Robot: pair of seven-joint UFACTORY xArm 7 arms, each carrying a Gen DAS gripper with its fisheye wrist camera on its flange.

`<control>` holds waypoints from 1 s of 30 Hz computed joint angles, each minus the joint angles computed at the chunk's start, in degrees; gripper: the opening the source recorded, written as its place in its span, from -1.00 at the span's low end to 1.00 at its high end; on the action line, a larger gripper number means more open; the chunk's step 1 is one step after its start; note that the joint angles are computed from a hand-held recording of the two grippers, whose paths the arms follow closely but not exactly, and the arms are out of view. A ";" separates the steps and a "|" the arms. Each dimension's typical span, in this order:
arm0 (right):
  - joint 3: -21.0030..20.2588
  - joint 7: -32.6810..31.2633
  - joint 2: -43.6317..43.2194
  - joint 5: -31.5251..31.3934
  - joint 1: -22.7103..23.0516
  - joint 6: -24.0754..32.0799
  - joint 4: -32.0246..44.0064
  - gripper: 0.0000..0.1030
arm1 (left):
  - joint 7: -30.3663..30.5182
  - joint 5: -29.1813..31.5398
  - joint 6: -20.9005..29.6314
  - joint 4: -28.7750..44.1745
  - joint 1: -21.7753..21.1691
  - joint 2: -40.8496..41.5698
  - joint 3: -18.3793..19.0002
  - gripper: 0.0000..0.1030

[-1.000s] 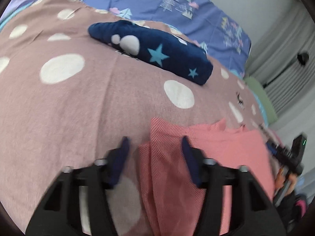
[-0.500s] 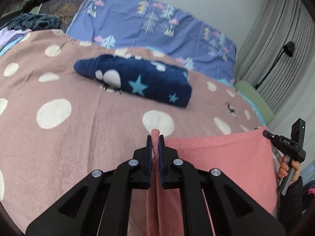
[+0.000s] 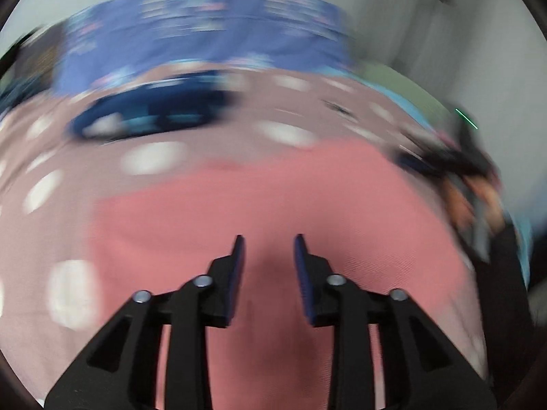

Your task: Fold small clothes

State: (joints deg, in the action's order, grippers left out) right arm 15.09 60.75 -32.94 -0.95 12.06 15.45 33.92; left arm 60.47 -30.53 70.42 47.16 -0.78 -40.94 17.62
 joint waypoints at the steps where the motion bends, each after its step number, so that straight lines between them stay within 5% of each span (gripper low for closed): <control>1: -2.03 -1.41 -0.23 1.45 2.30 -1.41 -0.83 -0.54 | 0.38 0.55 1.78 -2.41 -0.27 -3.60 -1.31 -0.17; 4: -6.50 -6.15 -0.56 4.99 7.52 -2.47 -1.80 -0.53 | 1.34 2.06 5.19 -11.33 -2.86 -16.68 -6.69 0.09; 7: -9.94 -10.92 -0.57 8.89 11.45 -3.31 -2.56 -0.53 | 2.69 4.19 0.82 -21.07 -6.08 -30.30 -14.59 0.20; 15: -15.32 -21.43 -0.37 16.79 18.19 -3.21 -2.23 -0.39 | -1.01 8.13 -11.39 -29.64 -14.04 -41.02 -25.32 0.27; 18: -16.88 -25.41 0.08 20.14 20.22 -1.08 -1.26 -0.38 | -3.70 9.94 -12.63 -29.76 -15.95 -40.61 -26.17 0.17; 22: -15.46 -27.30 0.77 22.91 18.89 0.45 -0.46 -0.38 | -6.76 12.29 -13.05 -28.51 -19.03 -37.82 -26.74 -0.22; 27: -17.09 -33.24 5.09 28.60 22.37 -4.96 0.98 -0.35 | -9.82 15.68 -13.38 -26.88 -21.65 -34.45 -24.68 -0.39; 30: -9.42 -25.27 5.63 23.82 13.42 -6.36 0.81 -0.85 | -12.90 16.21 -12.98 -25.46 -22.99 -31.77 -23.02 -0.58</control>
State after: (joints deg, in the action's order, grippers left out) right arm 5.66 35.47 -27.31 22.87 25.47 9.09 34.74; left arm 47.57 -14.32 57.44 21.70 -23.77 -72.71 -5.40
